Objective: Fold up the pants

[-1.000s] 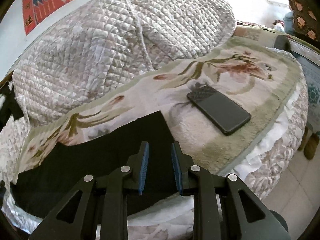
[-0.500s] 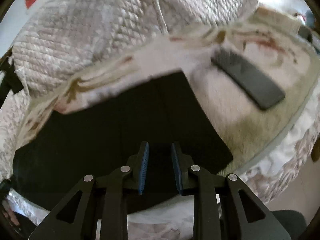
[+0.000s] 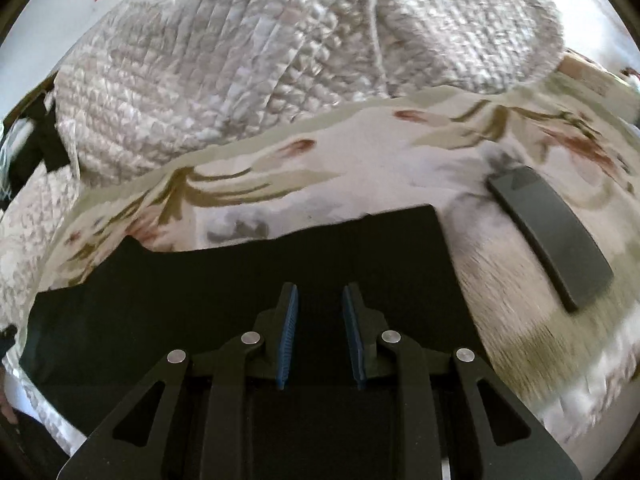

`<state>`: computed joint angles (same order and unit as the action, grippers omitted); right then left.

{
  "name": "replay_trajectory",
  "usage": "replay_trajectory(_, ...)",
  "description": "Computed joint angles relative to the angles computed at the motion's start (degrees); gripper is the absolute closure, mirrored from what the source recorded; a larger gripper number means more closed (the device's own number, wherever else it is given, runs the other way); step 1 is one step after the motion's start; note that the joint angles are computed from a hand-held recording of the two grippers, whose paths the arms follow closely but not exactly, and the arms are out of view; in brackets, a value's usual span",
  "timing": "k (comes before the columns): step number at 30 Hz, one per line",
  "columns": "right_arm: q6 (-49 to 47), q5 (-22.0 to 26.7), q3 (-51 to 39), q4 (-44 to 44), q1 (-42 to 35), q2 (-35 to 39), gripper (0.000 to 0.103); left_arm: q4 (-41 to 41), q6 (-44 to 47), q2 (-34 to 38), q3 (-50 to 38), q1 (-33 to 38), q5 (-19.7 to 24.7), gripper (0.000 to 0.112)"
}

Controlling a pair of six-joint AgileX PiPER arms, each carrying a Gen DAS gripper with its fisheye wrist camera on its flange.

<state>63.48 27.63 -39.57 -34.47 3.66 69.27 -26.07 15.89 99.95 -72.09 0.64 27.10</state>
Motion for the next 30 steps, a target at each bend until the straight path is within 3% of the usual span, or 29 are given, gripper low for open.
replay_trajectory(2,-6.69,-2.90,-2.11,3.90,-3.04,3.88,0.079,-2.19,4.15,2.66,-3.08,-2.42,1.80,0.070)
replay_trajectory(4,-11.11,-4.80,-3.41,6.76,-5.85,6.88,0.079,1.32,1.70,6.06,-6.99,-5.31,2.34,0.070)
replay_trajectory(7,-9.70,-6.45,-3.88,4.77,-9.31,10.53,0.079,10.18,-6.30,11.39,-12.29,-8.02,3.55,0.070)
replay_trajectory(9,-9.20,-9.14,-2.63,5.10,-10.58,10.46,0.079,14.09,-7.88,10.98,-10.78,-9.32,-0.07,0.068)
replay_trajectory(14,4.52,-3.44,-3.04,-8.72,-3.98,8.32,0.079,16.00,-9.98,10.07,-9.72,-9.77,-1.37,0.066)
replay_trajectory(25,16.07,10.43,0.34,-14.78,15.95,2.43,0.077,-4.36,11.63,-0.78,4.61,-12.52,-3.93,0.064)
replay_trajectory(30,20.31,14.74,0.43,-14.99,27.52,2.83,0.077,-4.83,12.74,-3.89,10.02,-16.39,-4.32,0.064)
